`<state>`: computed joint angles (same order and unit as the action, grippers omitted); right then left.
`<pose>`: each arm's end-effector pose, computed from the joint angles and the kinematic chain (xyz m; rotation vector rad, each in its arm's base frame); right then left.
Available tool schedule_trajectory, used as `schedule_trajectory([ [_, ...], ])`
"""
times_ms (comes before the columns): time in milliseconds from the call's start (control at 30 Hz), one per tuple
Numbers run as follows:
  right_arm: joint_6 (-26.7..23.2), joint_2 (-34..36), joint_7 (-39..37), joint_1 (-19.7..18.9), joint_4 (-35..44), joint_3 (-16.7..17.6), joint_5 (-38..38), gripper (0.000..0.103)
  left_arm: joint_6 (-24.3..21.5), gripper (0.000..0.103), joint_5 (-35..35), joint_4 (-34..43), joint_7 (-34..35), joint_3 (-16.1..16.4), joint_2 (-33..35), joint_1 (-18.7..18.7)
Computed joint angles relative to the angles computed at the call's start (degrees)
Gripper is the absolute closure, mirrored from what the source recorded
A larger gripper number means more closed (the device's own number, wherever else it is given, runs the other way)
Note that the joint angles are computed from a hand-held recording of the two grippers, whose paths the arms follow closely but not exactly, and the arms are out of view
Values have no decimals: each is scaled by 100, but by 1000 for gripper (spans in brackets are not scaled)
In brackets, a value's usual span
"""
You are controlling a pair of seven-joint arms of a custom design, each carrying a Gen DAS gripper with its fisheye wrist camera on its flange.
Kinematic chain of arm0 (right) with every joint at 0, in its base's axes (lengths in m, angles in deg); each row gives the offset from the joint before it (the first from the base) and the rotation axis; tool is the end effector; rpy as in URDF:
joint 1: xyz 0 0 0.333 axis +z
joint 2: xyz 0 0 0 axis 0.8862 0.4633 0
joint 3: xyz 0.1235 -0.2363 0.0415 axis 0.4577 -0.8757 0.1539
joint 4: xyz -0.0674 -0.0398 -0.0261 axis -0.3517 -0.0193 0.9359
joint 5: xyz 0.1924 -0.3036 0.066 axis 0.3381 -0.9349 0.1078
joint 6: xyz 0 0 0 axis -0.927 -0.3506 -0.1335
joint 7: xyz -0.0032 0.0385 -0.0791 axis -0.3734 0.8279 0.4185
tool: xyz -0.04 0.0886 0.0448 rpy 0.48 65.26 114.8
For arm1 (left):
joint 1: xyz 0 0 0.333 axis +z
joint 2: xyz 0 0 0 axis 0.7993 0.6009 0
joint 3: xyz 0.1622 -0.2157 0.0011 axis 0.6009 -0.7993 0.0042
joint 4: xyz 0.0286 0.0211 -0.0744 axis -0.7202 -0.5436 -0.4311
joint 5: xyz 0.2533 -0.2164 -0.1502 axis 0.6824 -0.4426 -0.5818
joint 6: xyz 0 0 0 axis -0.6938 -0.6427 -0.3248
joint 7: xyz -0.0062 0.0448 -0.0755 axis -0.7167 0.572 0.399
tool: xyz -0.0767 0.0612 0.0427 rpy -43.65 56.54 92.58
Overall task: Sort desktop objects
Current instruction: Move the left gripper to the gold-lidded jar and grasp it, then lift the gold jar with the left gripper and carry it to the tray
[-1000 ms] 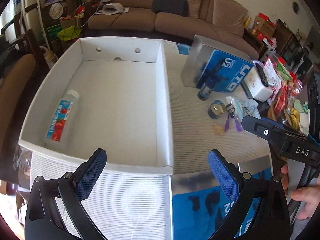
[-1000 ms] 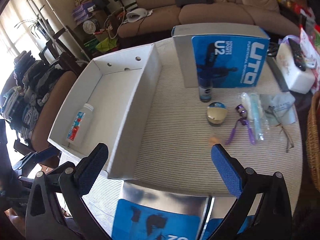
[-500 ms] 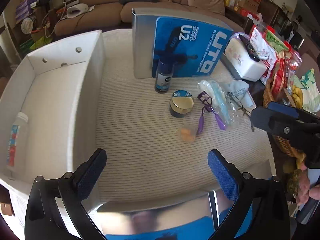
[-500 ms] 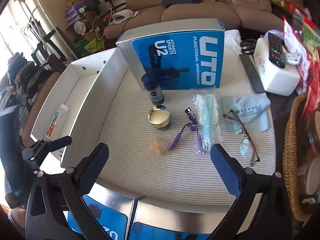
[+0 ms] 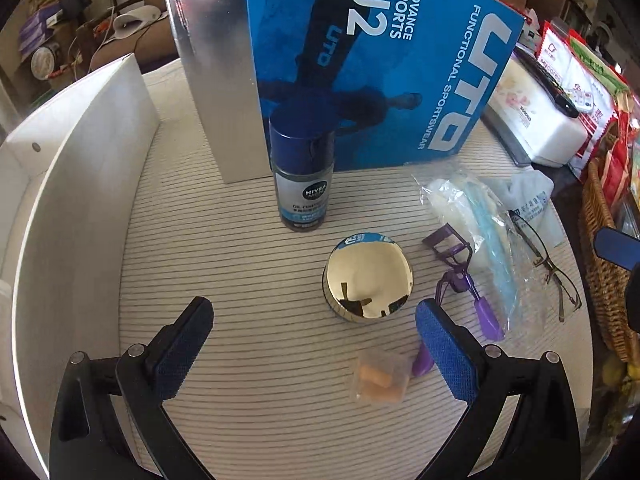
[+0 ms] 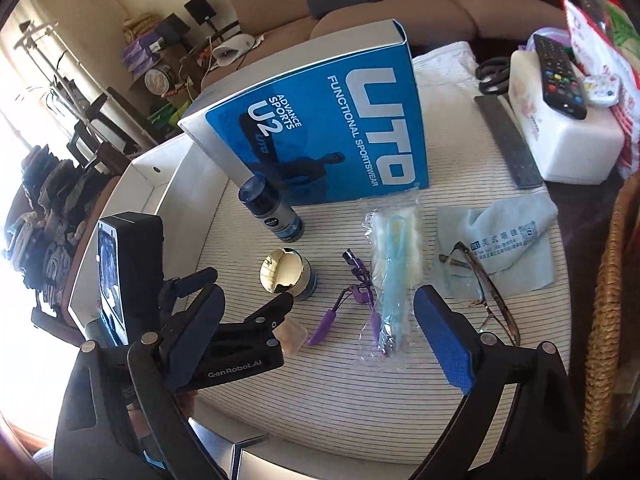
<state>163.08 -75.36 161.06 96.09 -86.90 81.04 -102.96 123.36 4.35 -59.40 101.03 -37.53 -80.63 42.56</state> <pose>0.4486 0.4063 0.5640 -1.3463 2.1146 -0.2728 0.5702 -0.2293 0.4965 -1.4944 2.4318 -0.6391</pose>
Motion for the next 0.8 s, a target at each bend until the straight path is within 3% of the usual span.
schedule_trajectory([
  [167, 567, 45, -14, -125, -228, -86, 155, 8, 108, 5, 13, 162, 131, -31, 243, -27],
  [233, 825, 29, 34, -161, -380, -103, 201, 11, 1, 17, -59, 315, 274, -69, 370, -26],
  [367, 1092, -18, 90, -195, -636, -100, 300, 12, -169, 54, -127, 520, 362, -109, 536, -76],
  [500, 1129, -84, 145, -216, -803, -84, 369, 13, -265, 54, -121, 584, 241, -94, 562, -99],
  [667, 1387, -206, 207, -258, -990, -65, 328, 16, -541, 54, -699, 566, 488, -124, 441, 114],
  [800, 1219, -246, -198, -244, -994, 14, 259, 22, -953, 54, -1192, 714, 693, -94, 333, 295],
])
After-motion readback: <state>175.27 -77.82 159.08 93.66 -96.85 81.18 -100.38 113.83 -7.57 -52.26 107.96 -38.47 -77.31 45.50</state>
